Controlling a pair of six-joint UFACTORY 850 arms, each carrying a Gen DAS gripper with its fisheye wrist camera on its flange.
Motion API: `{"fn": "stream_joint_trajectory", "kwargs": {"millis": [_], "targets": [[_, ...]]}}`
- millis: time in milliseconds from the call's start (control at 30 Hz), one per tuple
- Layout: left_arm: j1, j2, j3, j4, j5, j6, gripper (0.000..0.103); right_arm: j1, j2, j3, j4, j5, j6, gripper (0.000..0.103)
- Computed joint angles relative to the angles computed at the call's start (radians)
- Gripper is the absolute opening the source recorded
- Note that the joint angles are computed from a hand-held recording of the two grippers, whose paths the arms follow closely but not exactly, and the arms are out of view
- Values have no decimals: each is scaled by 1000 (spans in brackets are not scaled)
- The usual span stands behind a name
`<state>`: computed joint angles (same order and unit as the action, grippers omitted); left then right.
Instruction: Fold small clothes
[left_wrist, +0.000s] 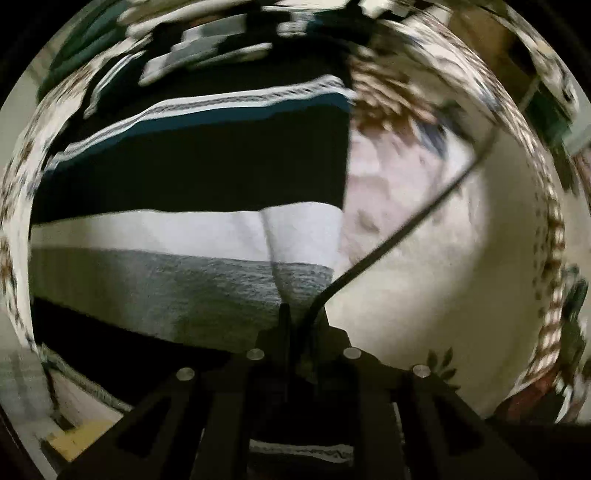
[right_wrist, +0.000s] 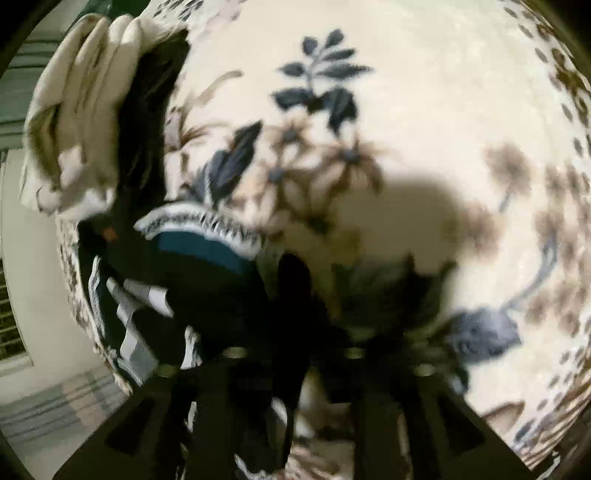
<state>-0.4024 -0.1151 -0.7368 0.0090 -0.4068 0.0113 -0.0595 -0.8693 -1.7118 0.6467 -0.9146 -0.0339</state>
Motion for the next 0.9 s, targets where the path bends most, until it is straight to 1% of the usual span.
{"fn": "stream_joint_trajectory", "kwargs": {"millis": [33,67,100,133,167,200,233,267,333,400,500,533,600,633,667,700,767,867,900], "targets": [[5,7,0,-14,-4,-2,13,-5,19,22,18,-3,-21,54],[10,18,-1,-1,-13,-37,19,-8,50,60,36,8,-43,62],[14,21,-6,15,-20,-65,25,-20,86,108,63,14,-85,64],[14,23,-8,46,-25,-110,41,-28,111,143,88,10,-118,64],[18,29,-7,65,-30,-144,59,-37,138,180,107,8,-144,64],[19,30,-9,74,-35,-159,69,-42,161,214,123,11,-162,64],[21,23,-14,90,-41,-176,84,-45,174,233,132,11,-170,64],[22,22,-13,104,-50,-194,85,-51,187,257,139,10,-177,64],[31,23,-8,80,-54,-160,85,-70,207,293,143,15,-183,64],[18,23,9,65,-53,-132,85,-89,205,309,163,16,-183,65],[-10,8,37,43,-53,-97,85,-96,170,287,216,29,-192,65],[-29,-10,43,75,-51,-132,85,-100,159,276,228,30,-202,66],[-45,-32,47,85,-44,-148,85,-103,116,234,277,5,-228,69],[-52,-40,50,93,-37,-162,80,-105,92,211,301,-19,-238,69],[-58,-42,54,108,-23,-185,62,-103,69,186,313,-31,-240,69],[-67,-47,50,135,-15,-223,55,-100,42,154,312,-49,-233,69],[-63,-21,55,115,0,-215,7,-97,4,107,308,-80,-219,69],[-47,17,64,61,7,-172,6,-89,-40,49,306,-110,-190,69],[-30,44,74,47,2,-148,5,-86,-40,46,301,-107,-182,61]]}}
